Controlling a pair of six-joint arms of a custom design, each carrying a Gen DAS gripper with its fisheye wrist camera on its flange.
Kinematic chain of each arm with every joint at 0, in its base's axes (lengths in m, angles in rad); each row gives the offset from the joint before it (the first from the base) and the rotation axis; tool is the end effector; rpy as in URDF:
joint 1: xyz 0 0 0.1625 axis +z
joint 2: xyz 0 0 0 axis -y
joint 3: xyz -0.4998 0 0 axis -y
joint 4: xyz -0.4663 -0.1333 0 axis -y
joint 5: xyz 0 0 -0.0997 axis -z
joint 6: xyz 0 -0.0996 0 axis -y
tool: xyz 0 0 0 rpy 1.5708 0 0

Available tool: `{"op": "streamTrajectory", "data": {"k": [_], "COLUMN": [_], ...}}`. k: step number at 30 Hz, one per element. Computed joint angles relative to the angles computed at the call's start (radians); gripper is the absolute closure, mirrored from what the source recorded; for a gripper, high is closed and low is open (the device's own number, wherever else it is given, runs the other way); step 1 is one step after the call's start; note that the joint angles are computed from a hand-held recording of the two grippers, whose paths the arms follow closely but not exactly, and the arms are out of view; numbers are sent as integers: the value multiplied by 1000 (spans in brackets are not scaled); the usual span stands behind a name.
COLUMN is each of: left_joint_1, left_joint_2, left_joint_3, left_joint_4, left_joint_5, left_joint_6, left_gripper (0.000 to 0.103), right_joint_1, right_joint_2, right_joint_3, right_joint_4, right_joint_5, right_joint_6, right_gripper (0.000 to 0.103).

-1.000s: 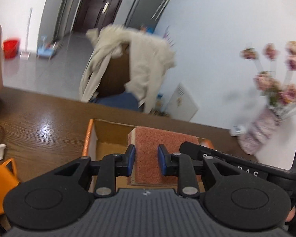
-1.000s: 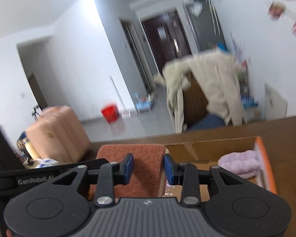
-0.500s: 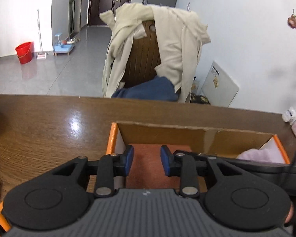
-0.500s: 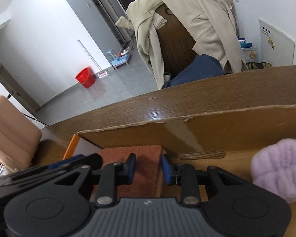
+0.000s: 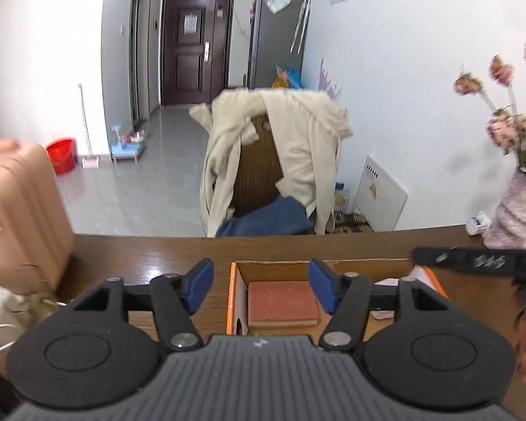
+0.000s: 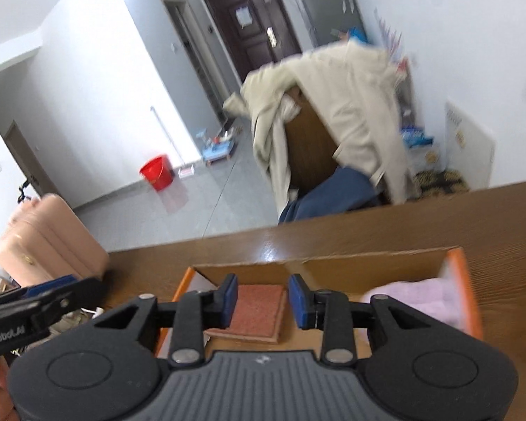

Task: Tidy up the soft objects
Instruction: 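Move both grippers back over the pile of soft items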

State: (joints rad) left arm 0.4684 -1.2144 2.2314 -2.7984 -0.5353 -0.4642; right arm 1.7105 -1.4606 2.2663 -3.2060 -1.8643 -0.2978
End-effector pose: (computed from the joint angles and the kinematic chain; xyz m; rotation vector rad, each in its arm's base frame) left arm -0.3720 -0.4336 0.2054 0.5931 2.2388 -1.1023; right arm 0.1753 -0.4960 0.3321 0.3959 -2.5547 1.1022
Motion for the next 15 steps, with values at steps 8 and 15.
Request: {"op": "streamTrajectory", "data": {"k": [8, 15], "left_joint_1": [-275, -545], "left_joint_2": [-208, -408], "left_joint_3": [120, 220], "left_joint_4": [417, 899], "left_joint_5": [81, 123], "left_joint_6": [-350, -818], "left_gripper": [26, 19], "right_joint_1": [97, 193], "right_joint_2": [-362, -612], "right_joint_3": [138, 295], "right_joint_4": [115, 91], "right_joint_5": [-62, -123], "right_joint_6": [-96, -206], "right_gripper": [39, 32]}}
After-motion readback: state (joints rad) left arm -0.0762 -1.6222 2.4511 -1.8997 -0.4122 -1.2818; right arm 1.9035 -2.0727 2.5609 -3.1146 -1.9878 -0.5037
